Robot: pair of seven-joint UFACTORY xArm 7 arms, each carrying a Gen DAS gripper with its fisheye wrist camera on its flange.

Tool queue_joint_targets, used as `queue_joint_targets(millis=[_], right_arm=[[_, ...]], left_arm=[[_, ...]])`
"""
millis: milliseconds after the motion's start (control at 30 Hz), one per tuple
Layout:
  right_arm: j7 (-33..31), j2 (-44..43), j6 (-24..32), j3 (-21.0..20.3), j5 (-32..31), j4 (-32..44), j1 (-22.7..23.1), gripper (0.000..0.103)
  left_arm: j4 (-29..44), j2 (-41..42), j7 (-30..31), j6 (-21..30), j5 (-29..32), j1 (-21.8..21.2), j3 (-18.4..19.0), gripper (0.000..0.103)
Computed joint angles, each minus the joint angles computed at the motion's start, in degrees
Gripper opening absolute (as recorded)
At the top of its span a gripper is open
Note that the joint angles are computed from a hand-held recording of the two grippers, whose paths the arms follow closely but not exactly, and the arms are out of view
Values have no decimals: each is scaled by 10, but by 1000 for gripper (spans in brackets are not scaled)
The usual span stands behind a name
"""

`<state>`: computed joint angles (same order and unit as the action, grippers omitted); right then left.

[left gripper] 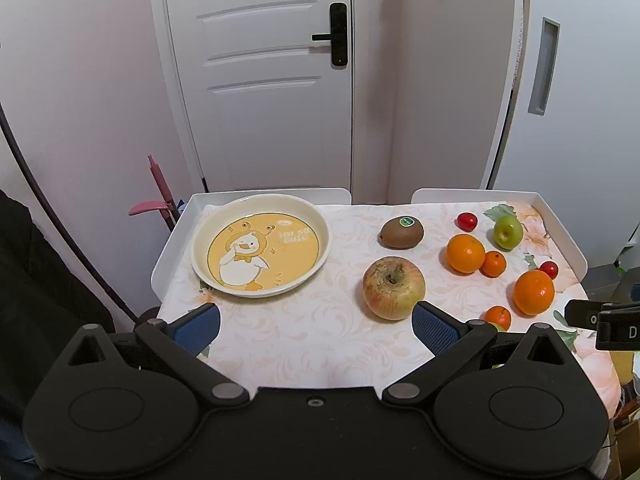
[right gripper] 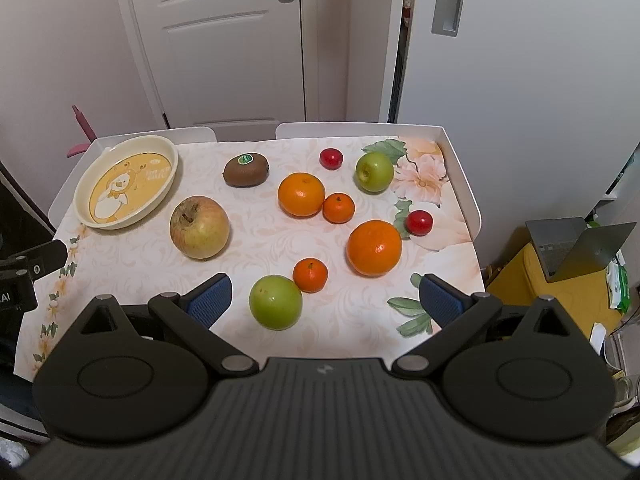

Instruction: Organize fruits

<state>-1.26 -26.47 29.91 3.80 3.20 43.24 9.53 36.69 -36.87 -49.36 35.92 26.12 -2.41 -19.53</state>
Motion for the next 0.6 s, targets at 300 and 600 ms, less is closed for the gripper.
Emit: queue_joint_targets(millis=[300,600], right_arm=[[-4,0,3,-4,3,4,0,103],[-39,9,7,-20,19,8,9,103]], left_arm=[[-2,-2,-1,-1,4,0,0,103],[5,5,-1,1,4,1,-2,103]])
